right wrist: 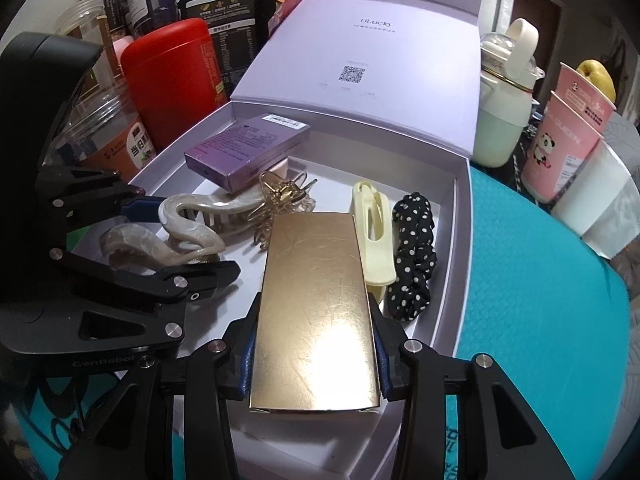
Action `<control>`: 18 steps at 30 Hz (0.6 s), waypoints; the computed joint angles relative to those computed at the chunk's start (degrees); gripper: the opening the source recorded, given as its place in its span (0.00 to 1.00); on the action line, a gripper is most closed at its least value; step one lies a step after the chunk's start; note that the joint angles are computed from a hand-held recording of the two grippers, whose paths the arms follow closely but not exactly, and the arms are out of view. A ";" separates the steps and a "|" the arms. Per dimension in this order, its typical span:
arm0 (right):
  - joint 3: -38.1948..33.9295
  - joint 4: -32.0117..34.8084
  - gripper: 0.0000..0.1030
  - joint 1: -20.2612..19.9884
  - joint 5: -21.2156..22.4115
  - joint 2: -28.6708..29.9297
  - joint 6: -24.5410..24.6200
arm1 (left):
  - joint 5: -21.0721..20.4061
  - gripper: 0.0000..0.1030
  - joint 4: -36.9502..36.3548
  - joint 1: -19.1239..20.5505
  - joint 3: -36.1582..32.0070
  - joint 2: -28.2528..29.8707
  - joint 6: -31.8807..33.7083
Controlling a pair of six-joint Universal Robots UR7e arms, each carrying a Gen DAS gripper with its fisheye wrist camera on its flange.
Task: Organize rigid objects
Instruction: 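Lower and open both tools to release claw clip and gold case in the box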
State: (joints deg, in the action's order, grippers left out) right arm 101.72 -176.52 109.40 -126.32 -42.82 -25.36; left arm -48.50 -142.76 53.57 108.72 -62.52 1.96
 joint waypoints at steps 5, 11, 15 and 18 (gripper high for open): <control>0.95 -3.59 0.48 1.02 -1.42 -0.42 -1.58 | 0.46 0.53 -2.25 0.09 1.10 -1.10 0.28; 2.34 -5.34 0.50 1.97 -3.27 -1.29 -1.25 | 0.24 0.53 -3.18 0.00 1.88 -2.10 -1.00; 4.21 -6.22 0.50 2.50 -4.05 -2.44 -0.68 | 0.04 0.53 -1.14 0.06 1.66 -2.15 -2.48; 5.33 -6.68 0.50 2.87 -4.87 -3.04 -0.22 | 0.46 0.53 -1.48 -0.47 2.42 -2.34 -2.75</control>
State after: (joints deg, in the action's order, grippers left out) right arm 107.05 -183.20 112.27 -131.18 -45.85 -25.58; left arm -48.04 -144.24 53.10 111.14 -64.86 -0.78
